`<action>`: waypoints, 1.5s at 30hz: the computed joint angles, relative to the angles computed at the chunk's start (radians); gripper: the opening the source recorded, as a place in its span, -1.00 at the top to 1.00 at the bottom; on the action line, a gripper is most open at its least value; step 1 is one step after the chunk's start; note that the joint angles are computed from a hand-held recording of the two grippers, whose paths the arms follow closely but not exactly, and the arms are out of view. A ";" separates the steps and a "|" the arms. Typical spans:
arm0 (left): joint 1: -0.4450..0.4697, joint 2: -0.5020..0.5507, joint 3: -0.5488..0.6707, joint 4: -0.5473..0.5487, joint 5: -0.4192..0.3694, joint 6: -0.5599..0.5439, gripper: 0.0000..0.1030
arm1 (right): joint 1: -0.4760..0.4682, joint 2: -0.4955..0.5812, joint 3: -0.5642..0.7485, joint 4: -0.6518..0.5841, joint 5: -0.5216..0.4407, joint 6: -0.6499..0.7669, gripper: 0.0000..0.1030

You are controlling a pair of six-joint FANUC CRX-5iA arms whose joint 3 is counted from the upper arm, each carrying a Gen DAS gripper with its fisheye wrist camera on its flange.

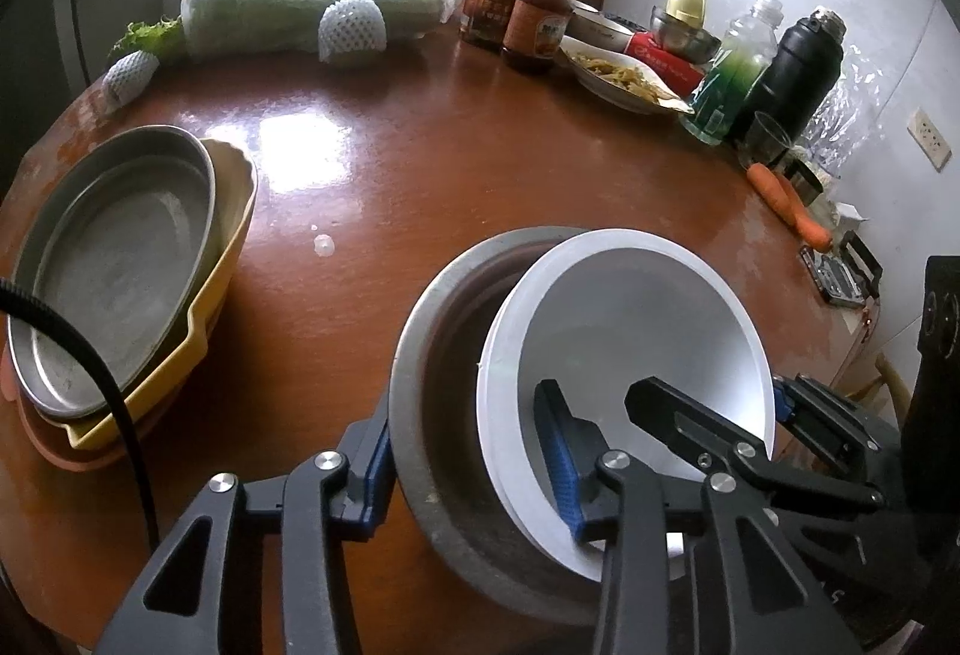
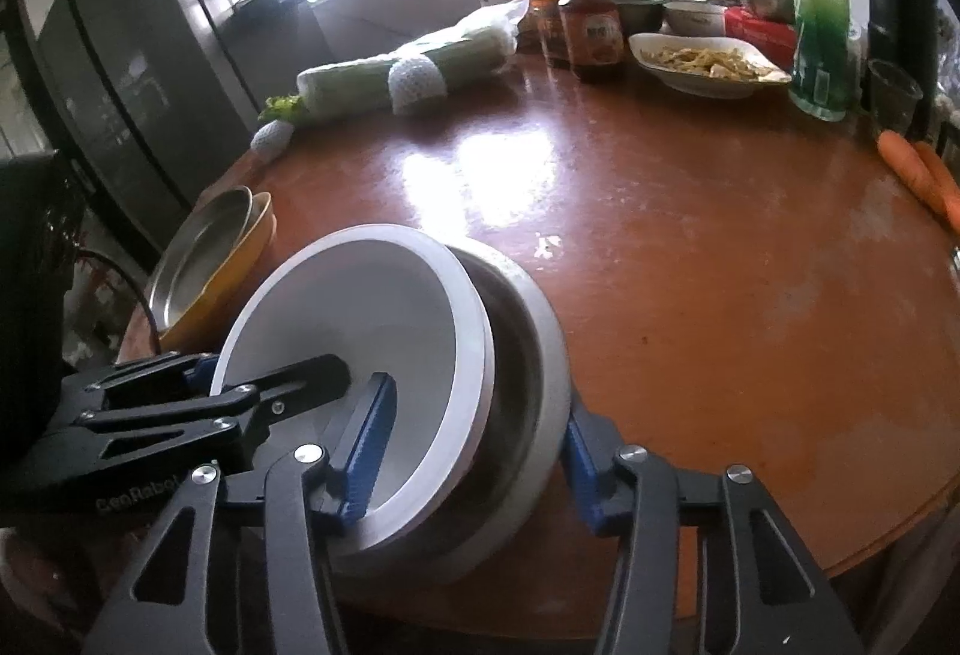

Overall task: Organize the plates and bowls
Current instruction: 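Lift the steel bowl with nested bowls toward the tray stack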

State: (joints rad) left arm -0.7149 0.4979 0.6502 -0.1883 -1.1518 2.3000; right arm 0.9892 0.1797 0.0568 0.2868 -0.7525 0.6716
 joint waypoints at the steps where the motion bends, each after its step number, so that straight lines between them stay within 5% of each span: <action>1: -0.001 0.000 0.001 -0.002 -0.001 0.000 0.18 | 0.001 -0.001 -0.005 0.008 0.002 -0.006 -0.03; 24: -0.031 -0.057 -0.014 -0.078 0.000 0.034 0.18 | 0.040 -0.022 -0.018 0.142 -0.004 -0.076 0.09; 45: -0.043 -0.223 -0.163 -0.173 0.025 0.136 0.18 | 0.115 0.007 0.059 0.227 -0.023 -0.072 0.09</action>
State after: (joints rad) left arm -0.7576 0.2753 0.4877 -0.3615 -1.1267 2.4356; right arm 1.1046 0.1870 0.1159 0.5136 -0.7753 0.5995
